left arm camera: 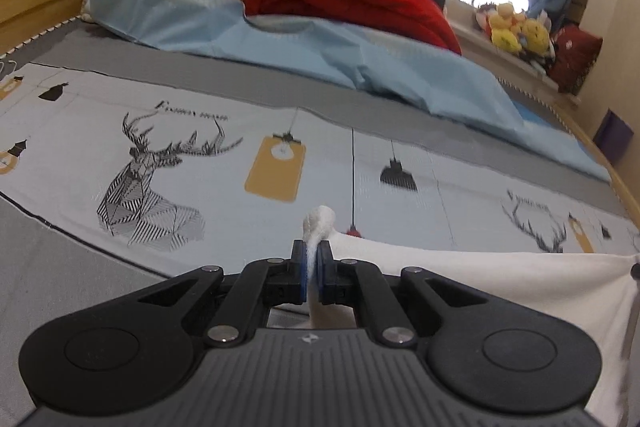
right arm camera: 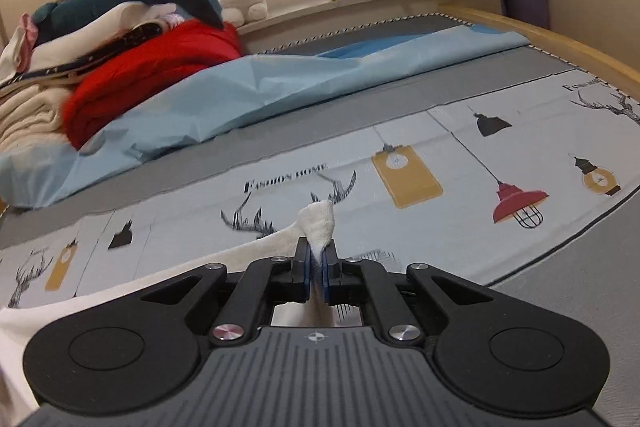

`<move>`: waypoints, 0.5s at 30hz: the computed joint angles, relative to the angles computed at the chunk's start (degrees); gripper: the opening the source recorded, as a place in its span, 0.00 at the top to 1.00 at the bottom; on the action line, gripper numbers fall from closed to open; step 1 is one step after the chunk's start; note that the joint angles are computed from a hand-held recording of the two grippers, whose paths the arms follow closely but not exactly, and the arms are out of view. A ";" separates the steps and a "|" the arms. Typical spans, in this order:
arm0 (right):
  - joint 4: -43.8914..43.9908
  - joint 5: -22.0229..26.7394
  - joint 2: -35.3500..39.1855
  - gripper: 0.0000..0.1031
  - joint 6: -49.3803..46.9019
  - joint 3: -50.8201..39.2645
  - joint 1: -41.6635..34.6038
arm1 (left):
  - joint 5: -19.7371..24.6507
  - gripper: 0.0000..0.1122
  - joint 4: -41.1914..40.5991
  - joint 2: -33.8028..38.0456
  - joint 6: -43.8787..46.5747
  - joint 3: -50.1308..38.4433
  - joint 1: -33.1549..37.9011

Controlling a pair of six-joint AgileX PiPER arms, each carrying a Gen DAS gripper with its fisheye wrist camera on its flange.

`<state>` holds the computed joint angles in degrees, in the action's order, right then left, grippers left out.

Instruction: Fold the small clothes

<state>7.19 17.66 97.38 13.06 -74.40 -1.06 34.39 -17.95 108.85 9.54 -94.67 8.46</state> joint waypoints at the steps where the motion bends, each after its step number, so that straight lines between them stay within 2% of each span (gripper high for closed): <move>1: -2.07 -0.67 0.60 0.95 2.78 -0.56 0.21 | 0.30 0.94 -1.10 0.71 0.06 -0.93 0.33; 3: -5.26 -0.88 1.85 0.91 6.96 -1.63 0.71 | 3.50 0.92 -5.27 2.30 0.25 -3.55 1.94; 5: -9.45 2.81 3.60 0.79 11.43 -3.92 1.12 | 9.33 0.80 -9.92 4.30 1.00 -7.04 4.34; 6: -11.34 4.34 3.98 0.74 13.04 -4.35 1.16 | 11.48 0.78 -10.79 4.93 1.01 -8.22 5.20; 7: -10.96 5.03 4.05 0.73 12.35 -4.25 0.92 | 12.74 0.76 -11.00 5.20 1.24 -8.80 5.66; 10: 1.01 9.01 3.94 0.71 -0.24 -4.29 -1.45 | 19.33 0.76 -11.69 6.77 2.90 -11.36 7.29; 12: 7.78 14.69 4.42 0.70 -7.78 -4.95 -3.01 | 22.94 0.76 -11.89 7.35 3.70 -11.61 7.81; 15: 5.51 21.54 5.73 0.69 -9.65 -5.99 -2.61 | 29.06 0.74 -9.52 9.00 4.20 -13.22 7.31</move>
<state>12.70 39.20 103.11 3.41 -80.39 -3.66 63.45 -27.47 117.85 13.74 -107.89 15.76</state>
